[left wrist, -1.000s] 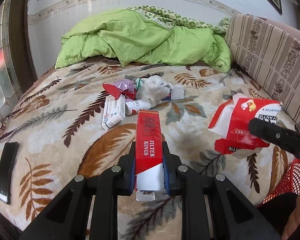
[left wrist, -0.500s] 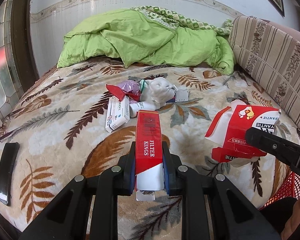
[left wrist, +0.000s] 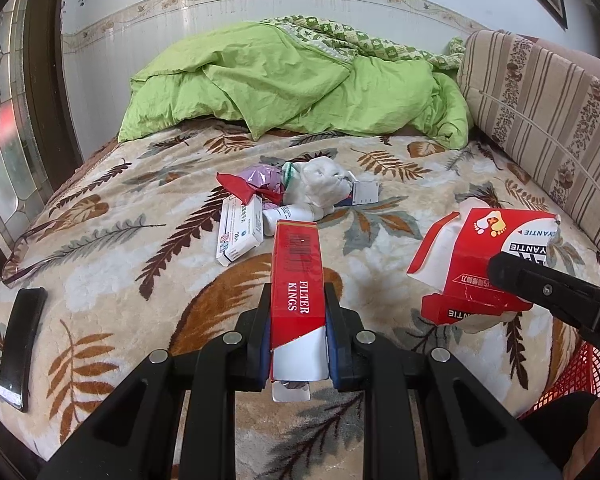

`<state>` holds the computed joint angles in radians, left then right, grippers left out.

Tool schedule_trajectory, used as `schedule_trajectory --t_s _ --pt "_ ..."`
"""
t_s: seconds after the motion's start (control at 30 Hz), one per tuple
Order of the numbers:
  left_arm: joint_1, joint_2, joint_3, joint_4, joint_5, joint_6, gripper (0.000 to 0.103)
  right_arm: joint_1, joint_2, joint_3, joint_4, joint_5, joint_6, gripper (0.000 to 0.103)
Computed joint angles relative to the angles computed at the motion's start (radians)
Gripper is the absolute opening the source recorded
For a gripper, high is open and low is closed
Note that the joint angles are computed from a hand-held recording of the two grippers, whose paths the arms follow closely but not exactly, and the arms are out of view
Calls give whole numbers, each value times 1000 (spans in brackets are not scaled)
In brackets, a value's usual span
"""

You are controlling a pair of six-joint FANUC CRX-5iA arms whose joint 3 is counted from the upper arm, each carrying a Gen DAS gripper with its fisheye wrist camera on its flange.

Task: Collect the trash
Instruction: 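Lift the red box and red snack bag off the bed, then carry both items to the wastebasket and open both tools to drop them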

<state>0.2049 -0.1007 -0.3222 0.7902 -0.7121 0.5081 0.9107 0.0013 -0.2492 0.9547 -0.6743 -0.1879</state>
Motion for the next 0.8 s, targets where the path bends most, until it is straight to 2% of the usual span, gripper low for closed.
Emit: schedule_trajectory --t_s 0.2,0.43,0.8 --pt "10 -34 -26 18 -12 -45 20 21 -16 -11 31 -38 -40 5" --pt "14 -90 -60 59 -43 -102 20 55 -89 -66 62 -75 -125 5" --pt "22 -157 -73 122 -199 -153 20 144 -213 -134 113 -207 -224 5"
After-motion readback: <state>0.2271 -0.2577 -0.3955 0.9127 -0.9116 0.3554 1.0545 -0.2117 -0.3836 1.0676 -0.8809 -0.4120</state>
